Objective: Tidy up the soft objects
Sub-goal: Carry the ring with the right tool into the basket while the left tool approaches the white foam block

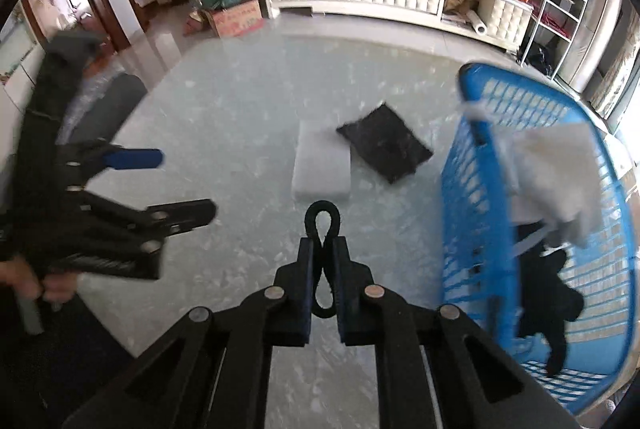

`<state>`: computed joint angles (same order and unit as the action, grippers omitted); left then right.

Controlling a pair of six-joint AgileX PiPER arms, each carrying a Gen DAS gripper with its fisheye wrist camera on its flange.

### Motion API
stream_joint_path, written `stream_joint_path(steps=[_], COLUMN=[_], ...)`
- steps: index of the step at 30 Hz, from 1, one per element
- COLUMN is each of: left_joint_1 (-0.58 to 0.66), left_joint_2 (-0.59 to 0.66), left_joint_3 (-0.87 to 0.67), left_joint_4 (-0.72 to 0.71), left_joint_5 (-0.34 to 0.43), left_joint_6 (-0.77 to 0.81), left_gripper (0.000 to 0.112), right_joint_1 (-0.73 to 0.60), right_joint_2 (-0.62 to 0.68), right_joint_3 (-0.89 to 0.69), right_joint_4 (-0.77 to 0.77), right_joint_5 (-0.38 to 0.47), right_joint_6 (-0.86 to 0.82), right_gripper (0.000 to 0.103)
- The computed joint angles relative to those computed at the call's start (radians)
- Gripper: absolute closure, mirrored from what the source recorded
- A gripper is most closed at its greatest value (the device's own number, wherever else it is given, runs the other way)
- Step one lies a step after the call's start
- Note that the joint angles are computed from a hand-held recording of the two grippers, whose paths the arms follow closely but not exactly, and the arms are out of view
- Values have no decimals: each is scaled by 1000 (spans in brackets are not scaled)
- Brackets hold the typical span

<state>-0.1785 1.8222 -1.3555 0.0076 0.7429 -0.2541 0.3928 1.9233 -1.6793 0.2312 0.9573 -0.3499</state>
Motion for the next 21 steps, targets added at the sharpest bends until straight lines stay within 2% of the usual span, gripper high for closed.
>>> stream_joint_path(steps=[7,10,13,21], left_joint_1=[-65,-104,-120,-103], left_joint_2=[91,156,202,376], left_joint_3=[-174,-293,-366,-571], left_joint_4=[53,109,136,133], left_joint_5=[103,166,197,295], left_joint_6=[-46,-79,-93,-161], left_gripper=[19,19,19,19], right_joint_1=[-115,-150,-173,-292], right_joint_2=[-55,-61,-50,-67], right_joint_3=[-39,-34,-25,-2], right_joint_4=[42,39,20,40], right_joint_5=[109,121,112,156], right_joint_6=[-92,-122,-136,-210], right_gripper=[94,94,94,94])
